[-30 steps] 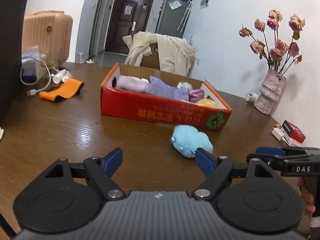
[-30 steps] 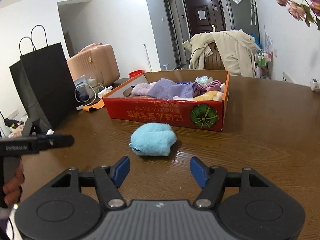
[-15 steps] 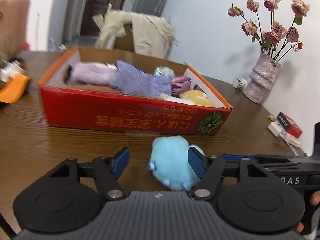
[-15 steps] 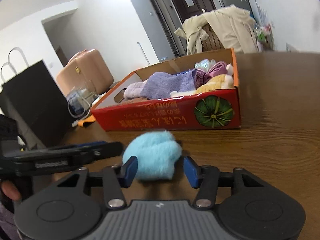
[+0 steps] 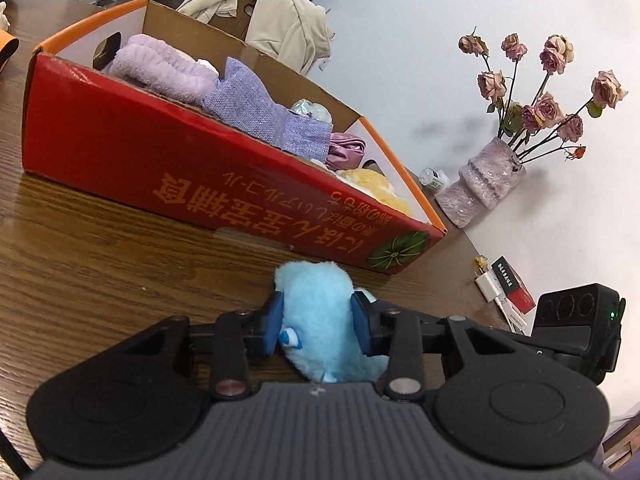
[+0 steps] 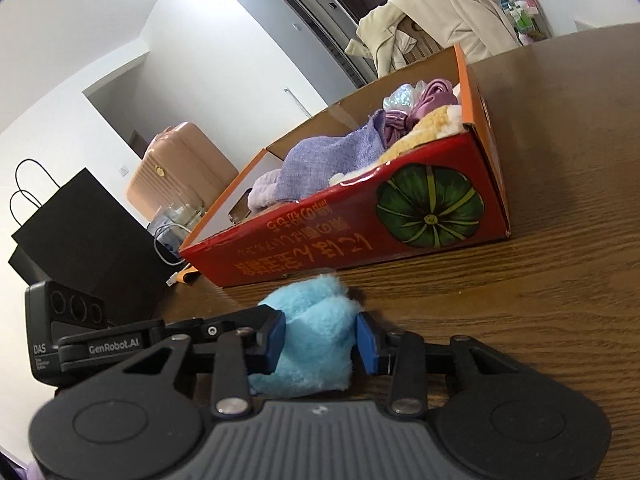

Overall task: Organize soft objects
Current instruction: 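Grasp the light-blue plush toy with the left tool and lift it, then lower the blue plush into the box and open the left tool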

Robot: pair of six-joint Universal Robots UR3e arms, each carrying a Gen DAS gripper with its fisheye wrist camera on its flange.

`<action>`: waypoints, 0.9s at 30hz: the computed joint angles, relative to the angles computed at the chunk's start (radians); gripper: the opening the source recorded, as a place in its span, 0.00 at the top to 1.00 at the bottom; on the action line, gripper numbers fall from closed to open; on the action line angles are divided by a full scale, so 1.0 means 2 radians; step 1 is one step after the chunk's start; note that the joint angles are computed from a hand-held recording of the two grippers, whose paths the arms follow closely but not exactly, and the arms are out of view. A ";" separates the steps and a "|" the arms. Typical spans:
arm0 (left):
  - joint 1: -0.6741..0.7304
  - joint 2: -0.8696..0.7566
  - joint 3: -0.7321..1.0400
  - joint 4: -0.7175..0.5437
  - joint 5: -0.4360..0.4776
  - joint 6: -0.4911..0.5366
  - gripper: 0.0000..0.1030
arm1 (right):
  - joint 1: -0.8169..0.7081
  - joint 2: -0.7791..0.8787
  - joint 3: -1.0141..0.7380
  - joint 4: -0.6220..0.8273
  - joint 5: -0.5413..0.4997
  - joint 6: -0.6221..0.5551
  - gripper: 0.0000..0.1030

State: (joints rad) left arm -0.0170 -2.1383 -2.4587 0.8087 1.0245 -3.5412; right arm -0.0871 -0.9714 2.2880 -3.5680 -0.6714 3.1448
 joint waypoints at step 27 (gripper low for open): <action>-0.230 0.189 -0.090 0.018 0.294 -0.060 0.67 | 0.004 -0.179 0.189 -0.150 -0.013 0.066 0.80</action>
